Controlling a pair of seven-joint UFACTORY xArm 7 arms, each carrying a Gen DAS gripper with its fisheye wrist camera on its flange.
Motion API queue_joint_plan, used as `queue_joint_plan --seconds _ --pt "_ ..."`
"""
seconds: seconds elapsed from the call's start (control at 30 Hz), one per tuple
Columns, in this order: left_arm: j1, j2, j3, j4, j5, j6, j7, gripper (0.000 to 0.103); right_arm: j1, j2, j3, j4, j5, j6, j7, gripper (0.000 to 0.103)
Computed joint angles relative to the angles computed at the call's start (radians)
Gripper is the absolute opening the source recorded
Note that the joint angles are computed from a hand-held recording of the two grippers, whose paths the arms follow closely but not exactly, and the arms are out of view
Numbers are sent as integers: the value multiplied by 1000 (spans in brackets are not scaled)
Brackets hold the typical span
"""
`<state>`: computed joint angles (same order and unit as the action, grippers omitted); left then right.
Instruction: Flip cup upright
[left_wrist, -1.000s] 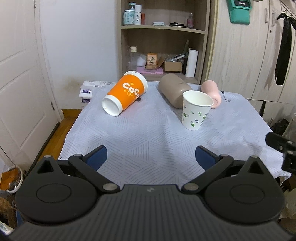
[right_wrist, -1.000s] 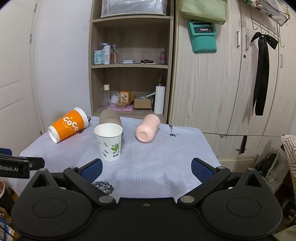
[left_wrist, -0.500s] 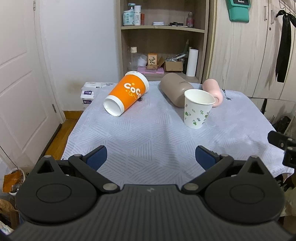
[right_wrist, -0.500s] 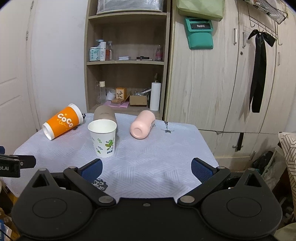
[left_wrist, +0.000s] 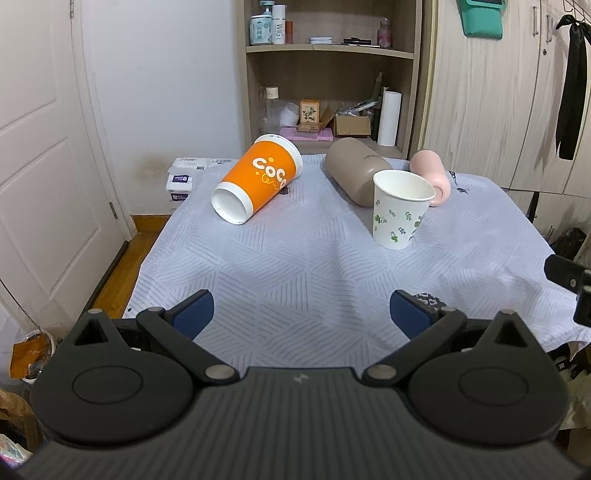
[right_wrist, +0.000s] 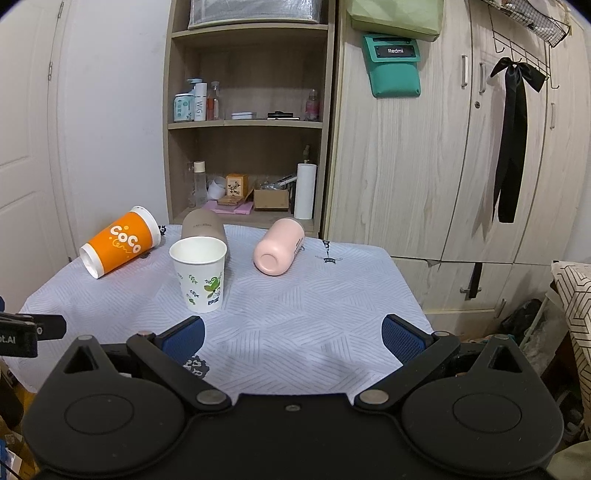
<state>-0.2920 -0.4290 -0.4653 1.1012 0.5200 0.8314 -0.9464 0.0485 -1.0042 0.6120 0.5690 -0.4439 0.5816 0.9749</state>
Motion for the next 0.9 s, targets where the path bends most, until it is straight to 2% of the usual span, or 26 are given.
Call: queue_joint_plan --seconds 0.3,0.57,0.9 --pt "-8 9 -3 14 4 27 13 103 6 -10 6 1 -4 8 2 103" --pt "-5 -5 -4 0 22 1 -1 103 10 -22 9 0 -4 13 1 103" --pt "-3 0 -6 8 14 16 4 103 11 -22 9 1 0 16 -2 103"
